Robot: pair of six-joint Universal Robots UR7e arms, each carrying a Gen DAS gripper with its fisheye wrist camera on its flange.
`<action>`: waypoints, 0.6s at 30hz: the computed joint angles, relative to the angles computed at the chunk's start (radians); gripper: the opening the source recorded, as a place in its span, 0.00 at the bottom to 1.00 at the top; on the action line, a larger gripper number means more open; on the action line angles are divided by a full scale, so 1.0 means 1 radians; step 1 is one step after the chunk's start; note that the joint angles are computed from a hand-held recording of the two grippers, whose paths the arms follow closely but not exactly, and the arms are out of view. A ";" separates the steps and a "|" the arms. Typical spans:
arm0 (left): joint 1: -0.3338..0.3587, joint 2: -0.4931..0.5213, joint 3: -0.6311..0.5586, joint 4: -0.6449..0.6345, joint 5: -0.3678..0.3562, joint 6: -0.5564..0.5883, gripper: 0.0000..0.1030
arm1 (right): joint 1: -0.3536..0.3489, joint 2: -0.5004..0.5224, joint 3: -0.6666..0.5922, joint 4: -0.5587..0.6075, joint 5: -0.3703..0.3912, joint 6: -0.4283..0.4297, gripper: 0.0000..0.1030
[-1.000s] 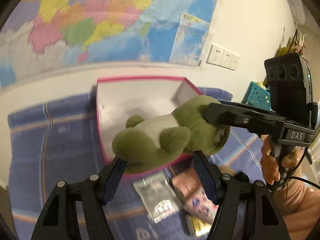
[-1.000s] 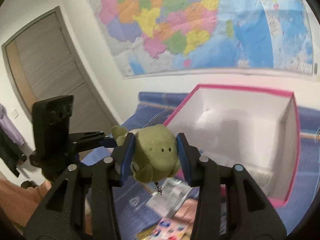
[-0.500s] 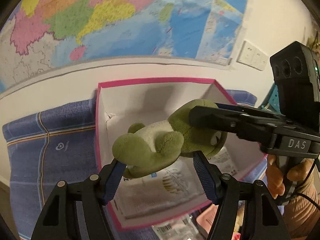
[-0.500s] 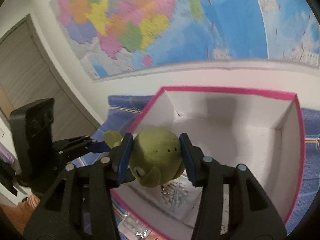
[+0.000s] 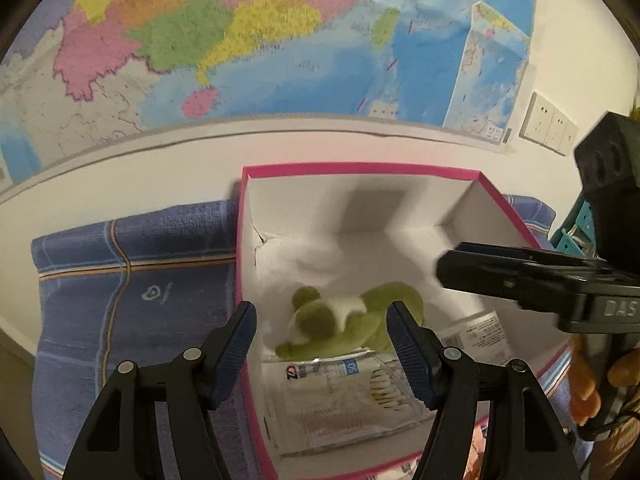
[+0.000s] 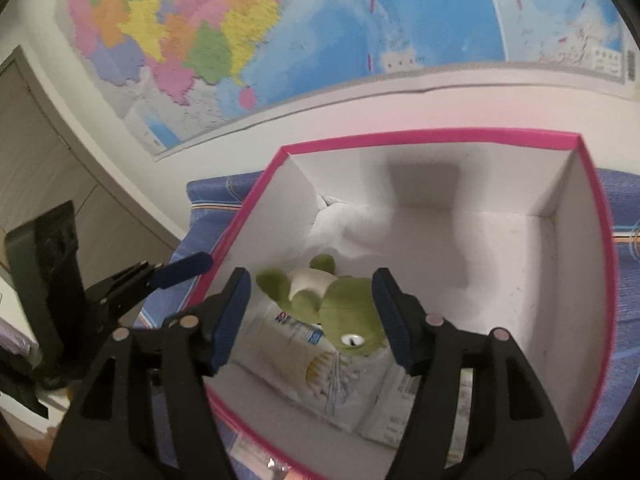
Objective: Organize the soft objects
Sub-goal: 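Move the turtle over the pink box and open the right tool, then grasp the black beaded scrunchie with the right tool and lift it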
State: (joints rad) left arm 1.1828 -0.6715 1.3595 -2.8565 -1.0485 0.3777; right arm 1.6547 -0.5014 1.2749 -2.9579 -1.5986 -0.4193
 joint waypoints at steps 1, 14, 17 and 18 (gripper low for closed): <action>-0.002 -0.011 0.020 -0.017 -0.008 0.002 0.68 | 0.000 -0.015 0.026 -0.014 0.005 -0.009 0.63; -0.038 -0.163 0.285 -0.087 -0.210 0.050 0.72 | -0.059 -0.259 0.497 -0.337 0.089 -0.150 0.63; -0.044 -0.179 0.336 -0.053 -0.259 0.063 0.72 | -0.085 -0.289 0.578 -0.379 0.054 -0.156 0.63; -0.046 -0.182 0.350 -0.041 -0.270 0.068 0.72 | -0.094 -0.294 0.595 -0.391 0.046 -0.151 0.63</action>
State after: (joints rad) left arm 1.1372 -0.8536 1.7098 -2.8977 -1.3181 0.4458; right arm 1.5607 -0.7952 1.8703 -3.3491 -1.5530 -0.5699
